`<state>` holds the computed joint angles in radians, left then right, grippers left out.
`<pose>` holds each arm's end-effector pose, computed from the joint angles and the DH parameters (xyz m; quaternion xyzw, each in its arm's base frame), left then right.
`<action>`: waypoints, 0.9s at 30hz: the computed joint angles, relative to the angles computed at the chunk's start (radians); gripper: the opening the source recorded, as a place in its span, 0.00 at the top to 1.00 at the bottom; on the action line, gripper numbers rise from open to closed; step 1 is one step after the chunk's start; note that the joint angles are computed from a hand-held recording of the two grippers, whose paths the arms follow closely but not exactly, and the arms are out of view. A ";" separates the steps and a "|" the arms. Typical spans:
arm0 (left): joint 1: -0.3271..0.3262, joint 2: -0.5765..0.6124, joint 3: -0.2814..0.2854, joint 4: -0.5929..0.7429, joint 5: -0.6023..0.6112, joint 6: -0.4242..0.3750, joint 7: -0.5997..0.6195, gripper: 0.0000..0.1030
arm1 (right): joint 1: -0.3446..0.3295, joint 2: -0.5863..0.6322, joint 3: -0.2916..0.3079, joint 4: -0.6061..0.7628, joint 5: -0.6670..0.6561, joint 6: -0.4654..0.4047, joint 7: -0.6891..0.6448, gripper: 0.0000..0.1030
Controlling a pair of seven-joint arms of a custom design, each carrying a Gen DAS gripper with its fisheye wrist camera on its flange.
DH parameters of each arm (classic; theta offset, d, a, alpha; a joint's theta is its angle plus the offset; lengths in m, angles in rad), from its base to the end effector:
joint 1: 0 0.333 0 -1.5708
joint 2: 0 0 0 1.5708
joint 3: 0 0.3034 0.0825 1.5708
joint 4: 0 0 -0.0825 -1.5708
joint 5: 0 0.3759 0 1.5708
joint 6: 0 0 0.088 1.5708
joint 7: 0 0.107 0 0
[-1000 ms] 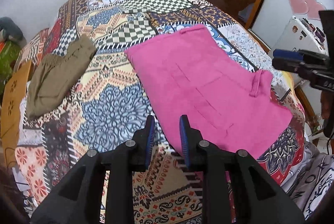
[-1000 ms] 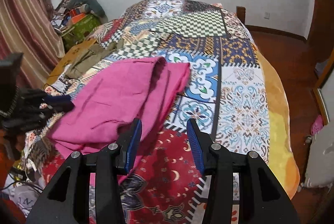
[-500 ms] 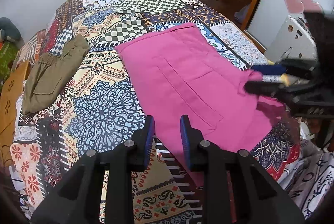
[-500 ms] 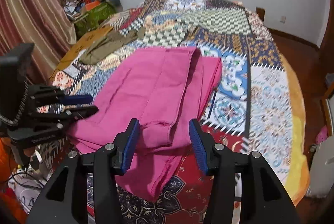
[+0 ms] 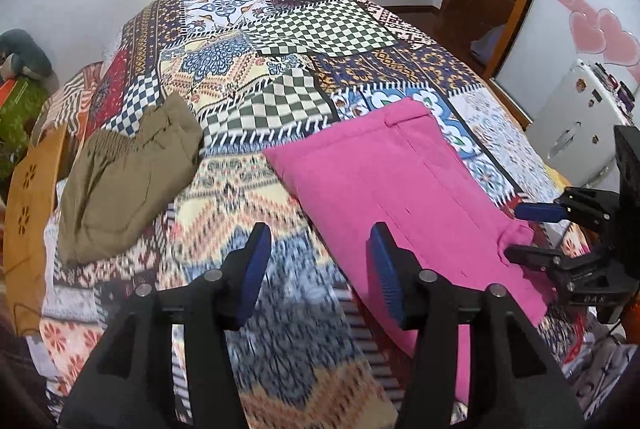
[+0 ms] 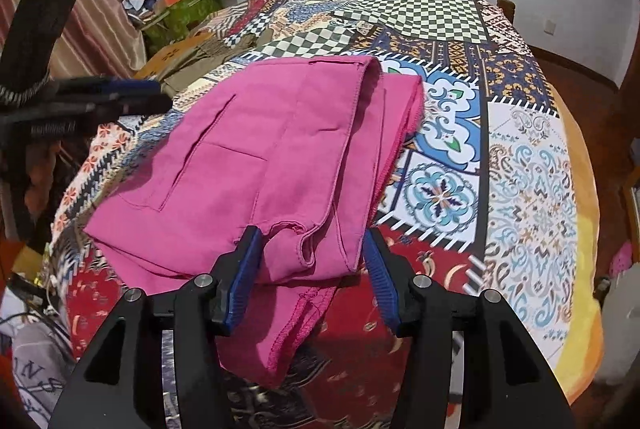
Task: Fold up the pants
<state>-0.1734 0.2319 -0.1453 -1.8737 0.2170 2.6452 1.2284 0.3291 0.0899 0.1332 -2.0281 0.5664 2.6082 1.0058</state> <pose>0.6130 -0.2018 0.4432 -0.6361 0.7214 -0.2138 0.1711 0.5425 0.2556 0.4472 -0.8422 0.4428 -0.0372 0.3054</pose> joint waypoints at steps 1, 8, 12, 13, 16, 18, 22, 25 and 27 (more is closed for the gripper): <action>0.002 0.020 -0.001 0.027 -0.002 -0.009 0.011 0.48 | 0.001 0.010 -0.003 0.007 -0.019 0.007 0.009 0.55; 0.012 0.192 0.001 0.246 -0.037 -0.079 0.103 0.47 | -0.020 0.105 -0.017 0.101 -0.145 0.014 0.087 0.55; 0.025 0.298 -0.003 0.382 -0.074 -0.125 0.199 0.46 | -0.037 0.169 -0.017 0.172 -0.198 0.005 0.126 0.55; 0.020 0.324 0.005 0.418 -0.070 -0.139 0.207 0.46 | -0.042 0.188 -0.016 0.195 -0.209 0.000 0.132 0.55; 0.032 0.400 0.000 0.517 -0.095 -0.179 0.256 0.44 | -0.051 0.247 -0.013 0.267 -0.240 -0.010 0.146 0.55; 0.040 0.442 -0.004 0.572 -0.119 -0.202 0.281 0.43 | -0.052 0.280 -0.014 0.306 -0.267 -0.007 0.162 0.55; 0.057 0.494 -0.016 0.625 -0.165 -0.214 0.330 0.35 | -0.057 0.356 -0.014 0.406 -0.309 -0.026 0.187 0.55; 0.088 0.493 -0.041 0.606 -0.231 -0.196 0.352 0.35 | -0.059 0.406 -0.014 0.481 -0.341 -0.055 0.191 0.54; 0.103 0.480 -0.053 0.581 -0.269 -0.188 0.365 0.35 | -0.055 0.427 -0.018 0.516 -0.364 -0.069 0.196 0.52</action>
<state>-0.0703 0.7118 -0.1982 -1.2930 -0.0522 2.4576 1.5934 0.2738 0.5166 0.1151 -1.5121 0.2020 2.5394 1.2017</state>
